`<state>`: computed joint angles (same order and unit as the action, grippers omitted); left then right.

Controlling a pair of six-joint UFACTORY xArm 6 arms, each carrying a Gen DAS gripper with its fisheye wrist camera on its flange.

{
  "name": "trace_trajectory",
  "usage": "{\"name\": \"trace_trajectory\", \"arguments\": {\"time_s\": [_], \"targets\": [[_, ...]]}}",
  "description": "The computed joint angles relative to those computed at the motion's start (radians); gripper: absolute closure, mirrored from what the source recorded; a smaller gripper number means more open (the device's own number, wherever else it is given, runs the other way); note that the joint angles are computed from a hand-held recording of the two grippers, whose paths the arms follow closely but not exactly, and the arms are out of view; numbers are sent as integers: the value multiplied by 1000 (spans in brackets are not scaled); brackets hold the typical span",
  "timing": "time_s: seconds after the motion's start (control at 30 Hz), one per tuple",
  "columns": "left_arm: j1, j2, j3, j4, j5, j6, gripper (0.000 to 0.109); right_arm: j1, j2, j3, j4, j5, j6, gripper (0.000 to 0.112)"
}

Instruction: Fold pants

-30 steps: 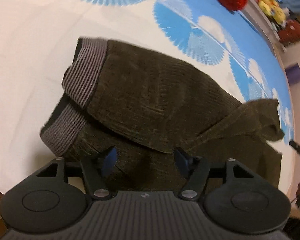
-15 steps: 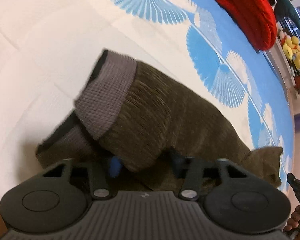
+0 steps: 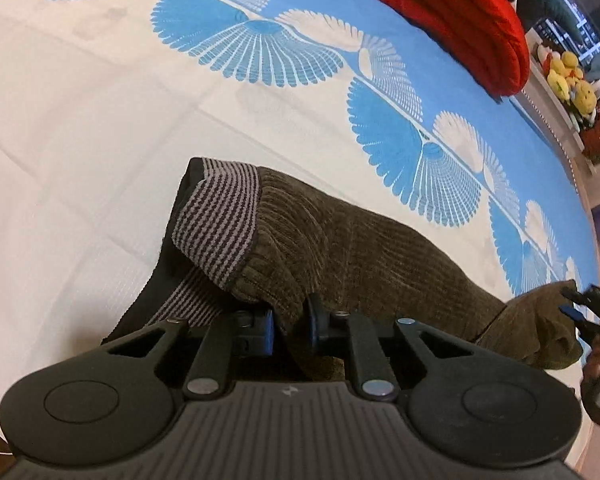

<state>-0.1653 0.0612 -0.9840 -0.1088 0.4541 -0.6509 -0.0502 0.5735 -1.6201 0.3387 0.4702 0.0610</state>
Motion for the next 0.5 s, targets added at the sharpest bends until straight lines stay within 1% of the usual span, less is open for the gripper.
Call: {"name": "trace_trajectory", "arguments": {"time_s": [0.07, 0.3, 0.37, 0.43, 0.5], "targets": [[1, 2, -5, -9, 9, 20, 91, 2, 66, -76, -26, 37, 23, 79], [1, 19, -31, -12, 46, 60, 91, 11, 238, -287, -220, 113, 167, 79], [2, 20, -31, -21, 47, 76, 91, 15, 263, -312, -287, 116, 201, 79], [5, 20, -30, -35, 46, 87, 91, 19, 283, -335, -338, 124, 207, 80], [6, 23, -35, -36, 51, 90, 91, 22, 291, -342, -388, 126, 201, 83]]}}
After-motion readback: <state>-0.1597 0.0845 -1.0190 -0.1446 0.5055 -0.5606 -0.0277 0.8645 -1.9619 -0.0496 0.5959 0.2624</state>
